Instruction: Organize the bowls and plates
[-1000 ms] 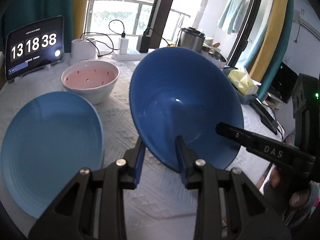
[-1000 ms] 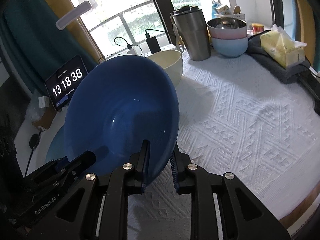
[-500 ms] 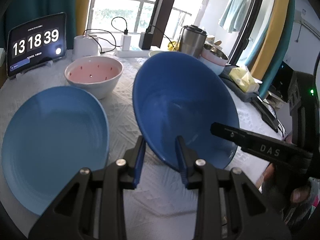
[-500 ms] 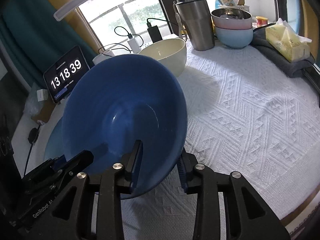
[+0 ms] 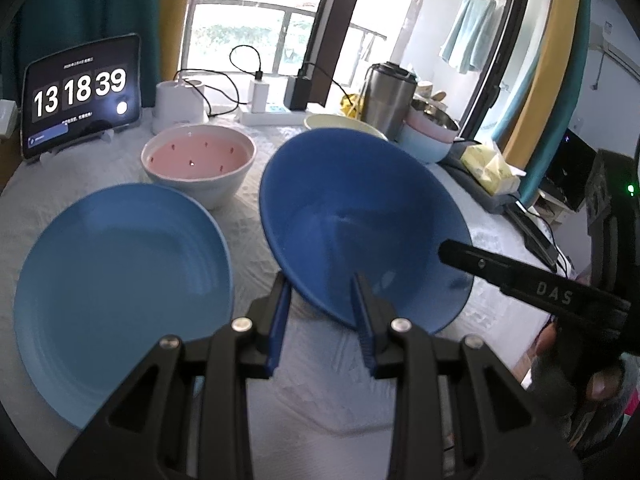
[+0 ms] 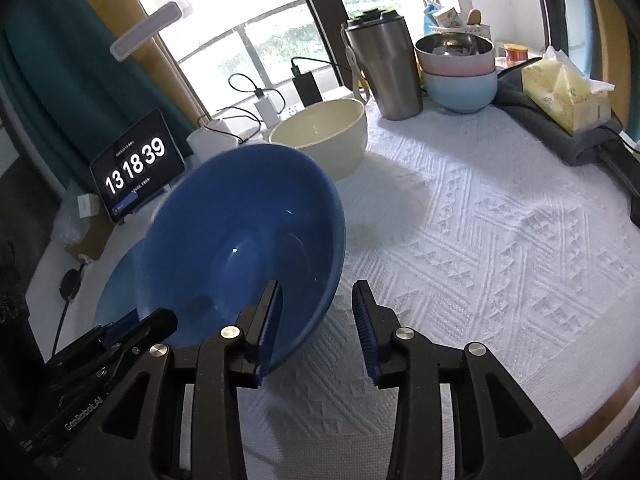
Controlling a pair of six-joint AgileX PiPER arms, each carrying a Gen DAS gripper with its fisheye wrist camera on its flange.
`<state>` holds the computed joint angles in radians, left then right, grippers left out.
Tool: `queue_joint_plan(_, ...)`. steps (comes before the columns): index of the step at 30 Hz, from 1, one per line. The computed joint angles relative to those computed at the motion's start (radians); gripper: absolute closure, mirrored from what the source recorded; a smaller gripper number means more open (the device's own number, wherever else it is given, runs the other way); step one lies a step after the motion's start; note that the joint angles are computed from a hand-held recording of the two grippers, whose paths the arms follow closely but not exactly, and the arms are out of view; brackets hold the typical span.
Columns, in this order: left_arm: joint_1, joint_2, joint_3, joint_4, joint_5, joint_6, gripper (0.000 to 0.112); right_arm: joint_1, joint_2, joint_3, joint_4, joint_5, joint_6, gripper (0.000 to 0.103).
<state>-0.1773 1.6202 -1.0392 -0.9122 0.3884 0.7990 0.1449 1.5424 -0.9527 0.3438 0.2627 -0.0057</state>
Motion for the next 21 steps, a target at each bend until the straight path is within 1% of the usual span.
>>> queue_joint_plan(7, 0.004, -0.006, 0.0, -0.015, 0.001, 0.013, 0.08, 0.01, -0.014, 0.002, 0.004, -0.009, -0.003, 0.065)
queue_joint_plan(8, 0.001, -0.006, -0.001, 0.003, -0.004, -0.005, 0.08, 0.013, -0.014, 0.0, 0.008, -0.008, -0.007, 0.065)
queue_joint_plan(11, 0.003, -0.005, -0.005, 0.011, 0.002, -0.016, 0.08, 0.028, -0.016, -0.01, -0.066, 0.0, 0.073, 0.061)
queue_joint_plan(13, 0.006, -0.006, -0.006, 0.006, 0.006, -0.012, 0.08, 0.028, -0.018, -0.012, -0.046, 0.003, 0.056, 0.06)
queue_joint_plan(21, 0.014, -0.006, -0.009, -0.001, 0.018, -0.01, 0.079, 0.03, -0.03, -0.015, -0.054, 0.027, 0.058, 0.06)
